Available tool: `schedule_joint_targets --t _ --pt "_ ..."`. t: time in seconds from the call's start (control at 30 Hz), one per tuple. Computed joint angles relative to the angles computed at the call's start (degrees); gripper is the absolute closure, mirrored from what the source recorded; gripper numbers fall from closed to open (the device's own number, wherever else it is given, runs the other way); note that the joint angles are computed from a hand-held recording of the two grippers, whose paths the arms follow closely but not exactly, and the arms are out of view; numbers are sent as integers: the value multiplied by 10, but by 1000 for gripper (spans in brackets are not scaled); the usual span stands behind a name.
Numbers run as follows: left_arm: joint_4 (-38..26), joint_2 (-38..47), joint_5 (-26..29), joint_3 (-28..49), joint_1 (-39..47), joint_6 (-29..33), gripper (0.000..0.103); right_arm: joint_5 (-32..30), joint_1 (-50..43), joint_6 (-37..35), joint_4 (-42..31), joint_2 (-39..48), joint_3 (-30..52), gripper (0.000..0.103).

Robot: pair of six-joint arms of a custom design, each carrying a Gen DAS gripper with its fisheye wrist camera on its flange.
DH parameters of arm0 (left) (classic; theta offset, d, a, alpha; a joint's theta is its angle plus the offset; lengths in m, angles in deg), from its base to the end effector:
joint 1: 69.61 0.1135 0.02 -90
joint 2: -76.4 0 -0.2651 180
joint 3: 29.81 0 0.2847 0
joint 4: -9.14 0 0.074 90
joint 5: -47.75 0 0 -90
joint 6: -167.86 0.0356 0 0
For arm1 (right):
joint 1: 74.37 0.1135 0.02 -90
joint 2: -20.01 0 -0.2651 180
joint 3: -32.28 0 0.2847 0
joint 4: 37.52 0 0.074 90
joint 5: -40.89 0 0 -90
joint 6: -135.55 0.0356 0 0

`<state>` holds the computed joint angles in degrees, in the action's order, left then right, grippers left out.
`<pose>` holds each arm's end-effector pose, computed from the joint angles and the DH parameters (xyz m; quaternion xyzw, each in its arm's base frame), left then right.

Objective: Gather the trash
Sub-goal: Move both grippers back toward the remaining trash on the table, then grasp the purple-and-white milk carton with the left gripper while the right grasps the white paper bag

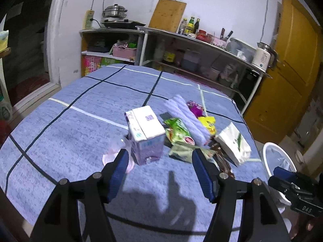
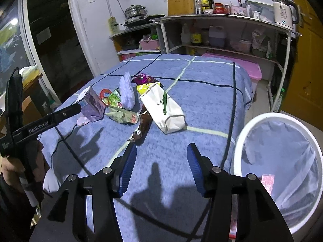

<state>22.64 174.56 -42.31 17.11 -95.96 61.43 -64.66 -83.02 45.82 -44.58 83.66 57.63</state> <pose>0.2890 -0.1431 0.0868 0.0774 0.8945 -0.1602 0.4102 0.2010 -0.0209 0.0975 0.0201 0.9178 0.0973 0.3844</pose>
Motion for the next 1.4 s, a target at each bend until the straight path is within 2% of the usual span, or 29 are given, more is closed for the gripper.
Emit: schedule_joint_targets --t 0.3,0.7,0.77,0.97,1.03,1.17,1.33,1.4 --pt "-14 52 5 57 20 -10 36 14 12 -6 67 153 75 50" --pt "-28 87 5 100 20 -4 36 21 15 -12 86 280 169 50" --pt "-26 88 5 101 19 1 51 20 18 -16 81 301 185 50" --pt "-23 82 6 93 17 12 58 7 22 -18 65 323 202 50" --pt "-20 76 5 87 18 14 59 2 21 -17 65 322 200 62" --pt "-14 60 4 71 13 18 62 1 19 -9 68 304 185 71" --pt "-10 35 2 52 5 23 62 -1 13 0 69 268 160 76" --pt "-10 26 2 45 2 25 62 -5 11 2 67 250 148 86"
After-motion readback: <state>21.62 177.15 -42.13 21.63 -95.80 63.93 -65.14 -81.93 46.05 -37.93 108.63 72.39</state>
